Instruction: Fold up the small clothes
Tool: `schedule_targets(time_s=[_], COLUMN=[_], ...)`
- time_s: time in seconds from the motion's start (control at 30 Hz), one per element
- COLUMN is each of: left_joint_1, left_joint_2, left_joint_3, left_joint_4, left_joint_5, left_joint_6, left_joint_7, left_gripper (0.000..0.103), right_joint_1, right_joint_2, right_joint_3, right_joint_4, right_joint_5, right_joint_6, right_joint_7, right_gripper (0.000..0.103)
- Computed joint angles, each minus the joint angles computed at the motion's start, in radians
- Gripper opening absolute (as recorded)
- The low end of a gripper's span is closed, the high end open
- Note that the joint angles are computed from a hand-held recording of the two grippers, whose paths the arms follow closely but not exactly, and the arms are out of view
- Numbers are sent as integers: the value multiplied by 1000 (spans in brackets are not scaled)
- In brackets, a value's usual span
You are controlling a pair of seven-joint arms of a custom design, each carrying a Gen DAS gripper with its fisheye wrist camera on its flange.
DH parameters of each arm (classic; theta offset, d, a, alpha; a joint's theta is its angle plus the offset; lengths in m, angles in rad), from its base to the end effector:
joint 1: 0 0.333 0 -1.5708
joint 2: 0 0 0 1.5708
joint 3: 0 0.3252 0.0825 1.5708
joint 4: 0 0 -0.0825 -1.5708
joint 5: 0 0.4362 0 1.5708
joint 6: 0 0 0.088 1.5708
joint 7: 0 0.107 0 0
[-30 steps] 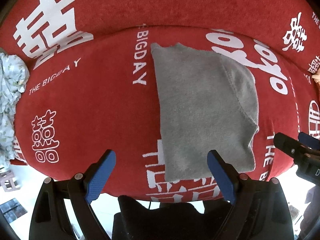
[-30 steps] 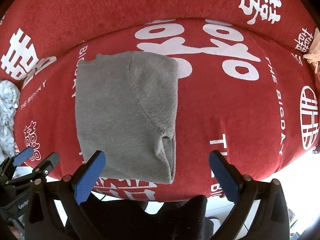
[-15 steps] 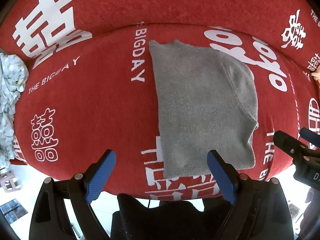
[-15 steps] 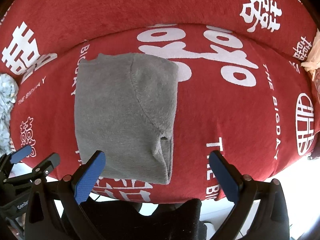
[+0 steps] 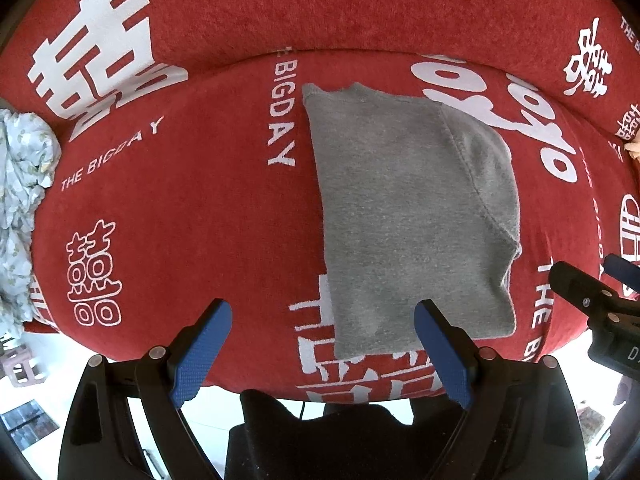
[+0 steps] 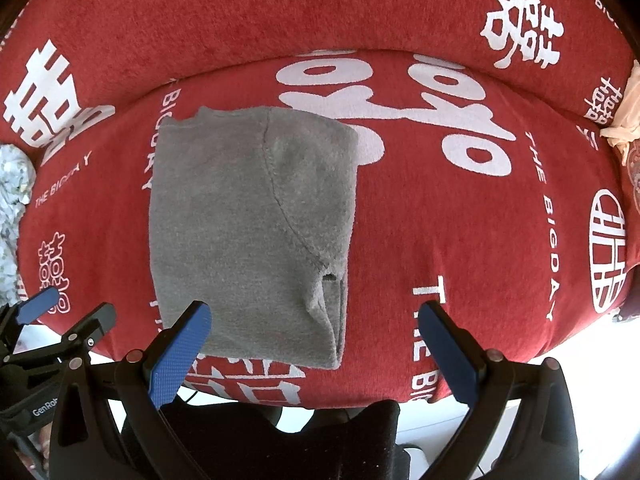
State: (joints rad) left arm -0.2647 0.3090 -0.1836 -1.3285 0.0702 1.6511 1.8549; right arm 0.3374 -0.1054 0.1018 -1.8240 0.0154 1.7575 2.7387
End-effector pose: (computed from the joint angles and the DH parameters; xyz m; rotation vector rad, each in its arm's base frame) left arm 0.6479 -0.2826 0.5681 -1.2751 2.8459 -0.0074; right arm 0.5267 0.2515 0.5786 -1.2642 2.8341 0.0081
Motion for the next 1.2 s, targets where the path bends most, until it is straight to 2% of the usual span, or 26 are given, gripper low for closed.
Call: schedule_targets(time_s=[1.2], left_joint_1=[-10], left_joint_2=[27], left_joint_3=[8], left_joint_4=[31], left_joint_5=[27], left_joint_6=[14], left_joint_7=[-34], left_gripper=[93], right_joint_1=[-2], right_joint_2=[28], right_joint_3=[-1], right_joint_4=[32], right_joint_5=[-3], right_joint_6=[-5], right_joint_7=[-12], right_gripper=[103])
